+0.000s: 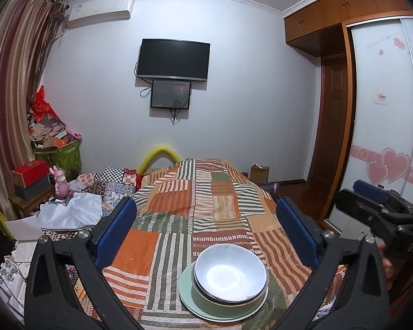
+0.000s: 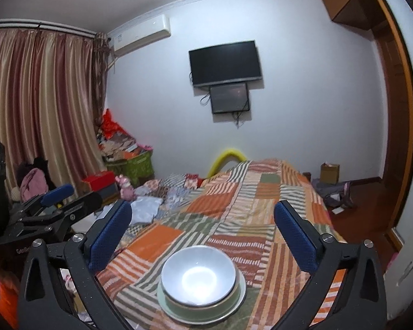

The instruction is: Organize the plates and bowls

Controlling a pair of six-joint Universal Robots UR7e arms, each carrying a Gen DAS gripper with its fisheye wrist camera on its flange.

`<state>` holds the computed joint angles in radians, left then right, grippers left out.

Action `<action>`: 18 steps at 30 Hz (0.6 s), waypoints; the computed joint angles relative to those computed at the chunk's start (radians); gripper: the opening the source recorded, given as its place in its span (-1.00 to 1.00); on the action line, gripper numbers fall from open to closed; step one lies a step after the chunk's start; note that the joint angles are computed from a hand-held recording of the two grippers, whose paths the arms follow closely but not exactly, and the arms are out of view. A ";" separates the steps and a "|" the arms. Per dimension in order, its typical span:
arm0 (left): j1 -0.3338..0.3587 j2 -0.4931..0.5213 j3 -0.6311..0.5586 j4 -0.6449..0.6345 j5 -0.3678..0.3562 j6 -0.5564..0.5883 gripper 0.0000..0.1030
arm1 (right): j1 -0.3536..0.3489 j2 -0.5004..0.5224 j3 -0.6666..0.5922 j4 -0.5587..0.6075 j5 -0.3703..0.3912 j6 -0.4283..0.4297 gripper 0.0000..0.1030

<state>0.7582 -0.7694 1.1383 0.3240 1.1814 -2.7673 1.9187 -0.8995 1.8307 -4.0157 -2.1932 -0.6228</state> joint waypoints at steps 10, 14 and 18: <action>-0.001 0.010 -0.009 0.014 0.001 -0.001 0.99 | 0.010 0.006 -0.004 0.000 -0.016 -0.006 1.00; 0.000 0.014 -0.014 0.015 0.001 0.002 0.99 | 0.008 0.002 0.001 0.002 -0.017 0.005 1.00; 0.004 0.020 -0.023 0.023 0.002 -0.004 0.99 | 0.007 0.004 -0.001 -0.001 -0.022 0.006 1.00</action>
<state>0.7618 -0.7490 1.1151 0.3466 1.1831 -2.7708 1.9256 -0.8956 1.8301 -4.0163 -2.2153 -0.6169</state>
